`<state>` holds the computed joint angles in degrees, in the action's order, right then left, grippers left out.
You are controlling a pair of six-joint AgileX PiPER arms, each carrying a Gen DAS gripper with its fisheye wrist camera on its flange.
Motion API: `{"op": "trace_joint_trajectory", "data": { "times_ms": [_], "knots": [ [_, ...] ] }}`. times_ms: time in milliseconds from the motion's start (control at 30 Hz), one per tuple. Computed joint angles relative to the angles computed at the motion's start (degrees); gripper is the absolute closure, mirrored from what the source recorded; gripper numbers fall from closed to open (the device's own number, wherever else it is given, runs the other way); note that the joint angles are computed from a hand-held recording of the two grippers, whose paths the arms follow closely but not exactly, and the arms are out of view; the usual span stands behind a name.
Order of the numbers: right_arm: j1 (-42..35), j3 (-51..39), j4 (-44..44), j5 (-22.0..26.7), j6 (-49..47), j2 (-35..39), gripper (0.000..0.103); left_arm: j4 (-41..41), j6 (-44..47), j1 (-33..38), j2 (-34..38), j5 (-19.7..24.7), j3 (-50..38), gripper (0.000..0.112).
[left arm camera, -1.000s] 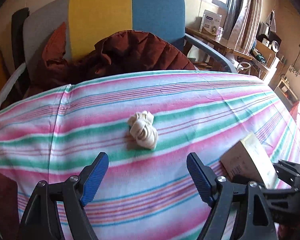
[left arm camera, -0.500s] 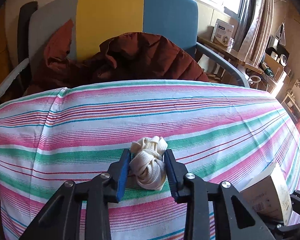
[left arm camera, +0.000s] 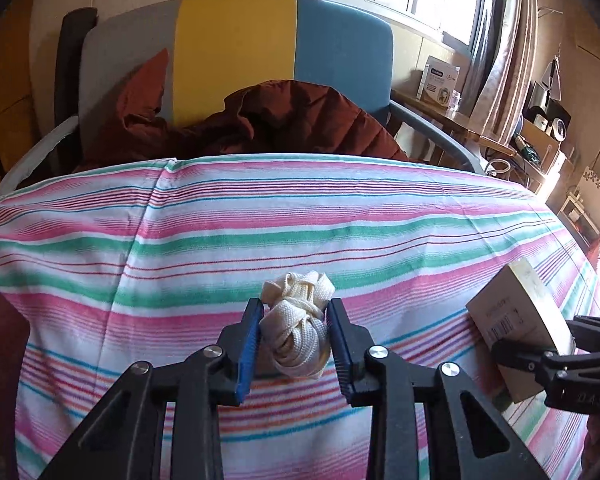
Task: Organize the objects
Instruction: 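Carry the knotted cloth with the left tool while the right tool carries the box to the tray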
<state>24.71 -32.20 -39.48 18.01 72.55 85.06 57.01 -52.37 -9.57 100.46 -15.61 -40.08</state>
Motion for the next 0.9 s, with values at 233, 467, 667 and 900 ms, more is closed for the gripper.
{"op": "trace_joint_trajectory", "data": {
  "times_ms": [233,467,667,900],
  "knots": [
    [6.66,-1.3,-10.19,4.62,10.31,0.3,0.051,-5.49,9.76,3.24,-4.71,-3.15,7.7,0.08],
    [10.75,-1.37,-16.1,6.6,16.59,0.71,0.051,-2.14,9.16,9.11,-7.03,-6.6,12.07,0.08],
    [15.64,-2.21,-19.47,8.78,20.44,0.92,0.051,4.05,5.01,16.13,-8.69,-10.78,15.33,0.08],
    [18.84,-1.99,-24.14,3.42,24.02,1.57,0.051,6.99,5.49,19.85,-11.33,-13.6,18.81,0.08]
  ]
}}
